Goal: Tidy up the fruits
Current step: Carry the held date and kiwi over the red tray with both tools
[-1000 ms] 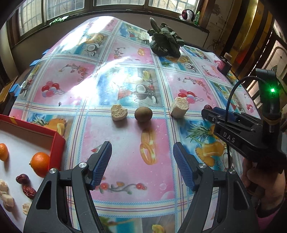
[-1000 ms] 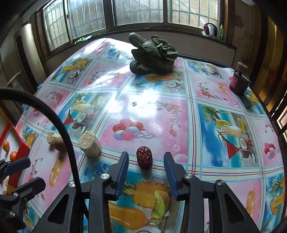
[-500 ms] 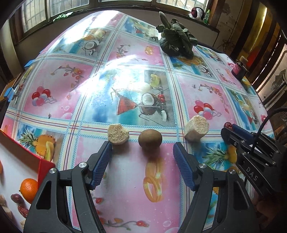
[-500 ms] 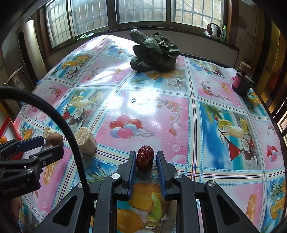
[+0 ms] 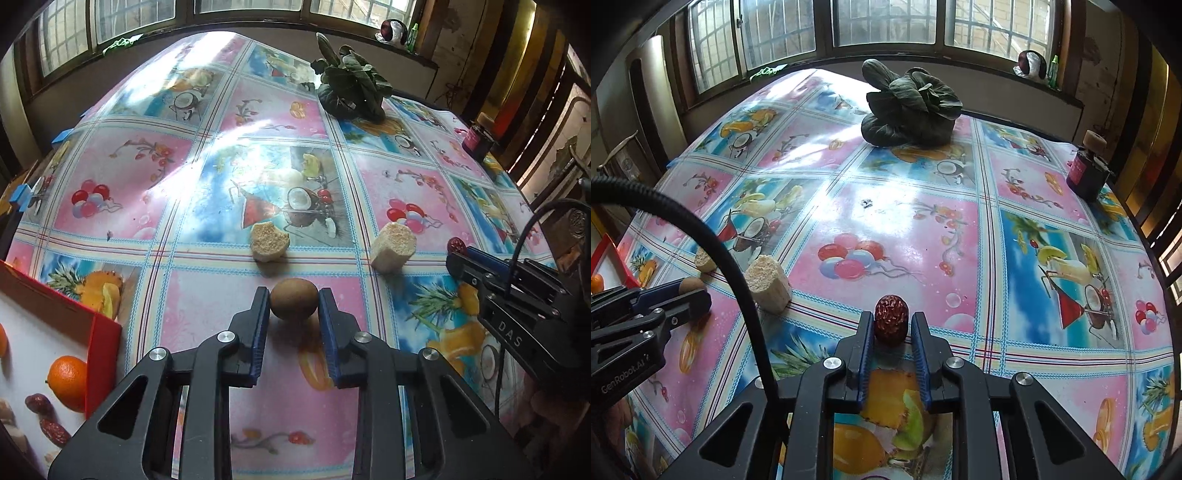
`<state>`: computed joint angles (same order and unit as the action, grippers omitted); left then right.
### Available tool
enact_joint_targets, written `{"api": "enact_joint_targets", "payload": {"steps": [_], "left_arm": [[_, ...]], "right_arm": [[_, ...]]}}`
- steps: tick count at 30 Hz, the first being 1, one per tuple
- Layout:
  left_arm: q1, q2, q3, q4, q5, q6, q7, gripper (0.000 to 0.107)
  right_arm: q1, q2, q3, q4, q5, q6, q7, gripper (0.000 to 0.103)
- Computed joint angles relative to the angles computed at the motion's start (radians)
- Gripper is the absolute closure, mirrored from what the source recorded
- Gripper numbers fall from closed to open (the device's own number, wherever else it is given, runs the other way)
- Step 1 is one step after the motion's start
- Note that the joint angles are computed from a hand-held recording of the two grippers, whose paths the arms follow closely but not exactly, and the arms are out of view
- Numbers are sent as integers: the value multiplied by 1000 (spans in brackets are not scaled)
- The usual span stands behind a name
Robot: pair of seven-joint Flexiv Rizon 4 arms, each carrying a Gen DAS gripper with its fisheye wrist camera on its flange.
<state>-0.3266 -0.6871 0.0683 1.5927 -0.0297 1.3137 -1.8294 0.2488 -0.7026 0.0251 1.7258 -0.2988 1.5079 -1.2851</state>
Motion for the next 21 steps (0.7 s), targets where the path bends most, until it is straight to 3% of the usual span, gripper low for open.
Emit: {"api": "enact_joint_targets", "payload": {"steps": [6,9,11,14,17,21], "left_arm": [[-14,87,18,112,27,33,-7,81],[-63,119,83,143,79,27,-60,81],[-69,142,95,174,105,45,-87,81],[-82,177,118,218,144,56,-130,81],[-95,209,141,254,184,57,-173,81],[-92,247,151,297,233,66,-221,81]], "right_arm": [[-18,43,40,53,12,3,-22,84],[-41,68,83,92,35,33,-38,85],[-77,81,137,120,61,61,-56,85],[-214,82,320,144,115,99,-115,85],[-261,98,393,182,136,129,-142,85],[-220,136,370,233,129,162,-144,85]]}}
